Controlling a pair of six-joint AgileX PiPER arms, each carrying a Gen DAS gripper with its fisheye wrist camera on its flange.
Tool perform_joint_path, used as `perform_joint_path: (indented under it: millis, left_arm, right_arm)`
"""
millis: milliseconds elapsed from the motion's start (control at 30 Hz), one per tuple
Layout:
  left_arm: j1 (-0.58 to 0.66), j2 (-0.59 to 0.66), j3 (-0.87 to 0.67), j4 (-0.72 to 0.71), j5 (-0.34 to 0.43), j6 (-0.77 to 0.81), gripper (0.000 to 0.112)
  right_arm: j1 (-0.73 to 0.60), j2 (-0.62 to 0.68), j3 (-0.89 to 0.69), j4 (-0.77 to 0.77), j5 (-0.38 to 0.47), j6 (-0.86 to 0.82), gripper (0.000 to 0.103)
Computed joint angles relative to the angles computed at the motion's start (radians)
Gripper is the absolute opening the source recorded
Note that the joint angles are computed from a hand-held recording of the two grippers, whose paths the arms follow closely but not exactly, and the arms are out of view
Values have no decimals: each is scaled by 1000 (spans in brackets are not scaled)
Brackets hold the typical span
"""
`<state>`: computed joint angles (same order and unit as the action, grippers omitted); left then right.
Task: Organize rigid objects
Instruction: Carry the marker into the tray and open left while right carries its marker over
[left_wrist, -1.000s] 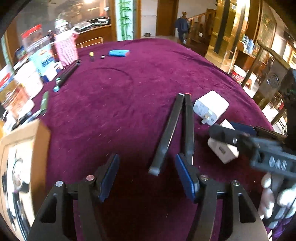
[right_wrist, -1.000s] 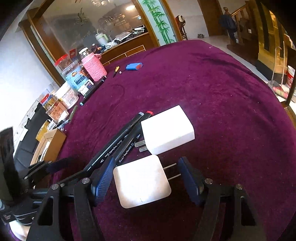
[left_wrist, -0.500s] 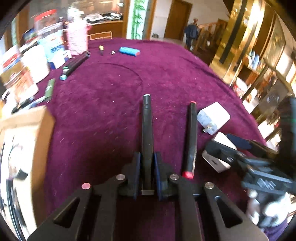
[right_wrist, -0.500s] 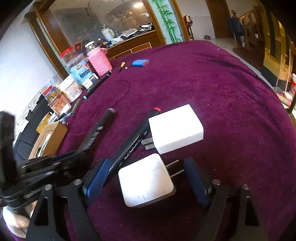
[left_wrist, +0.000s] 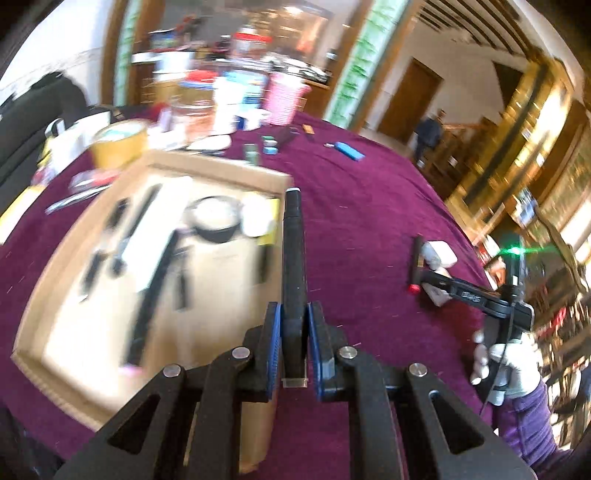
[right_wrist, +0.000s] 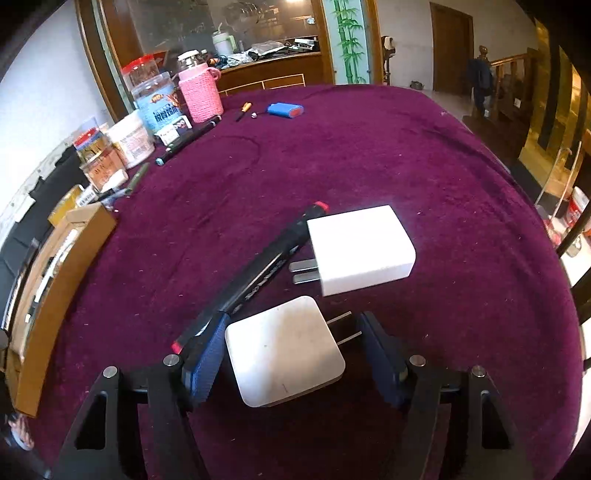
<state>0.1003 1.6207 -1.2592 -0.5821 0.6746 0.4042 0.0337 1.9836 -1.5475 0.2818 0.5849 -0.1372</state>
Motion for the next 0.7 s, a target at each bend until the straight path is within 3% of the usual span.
perform_joint_path:
  millis: [200, 367, 600, 700]
  left_arm:
    - [154, -15, 80, -90, -12, 101, 14]
    - [194, 15, 77, -92, -31, 128, 14]
    - [181, 69, 59, -33, -36, 89, 15]
    - [219, 59, 72, -134, 5, 182, 15]
  right_arm:
    - [-28, -68, 72, 217, 12, -114, 75]
    - [71, -127, 45, 239, 54, -125, 75]
    - [304, -6, -216, 174, 181, -68, 75]
    - [392, 81, -351, 118, 236, -25, 75]
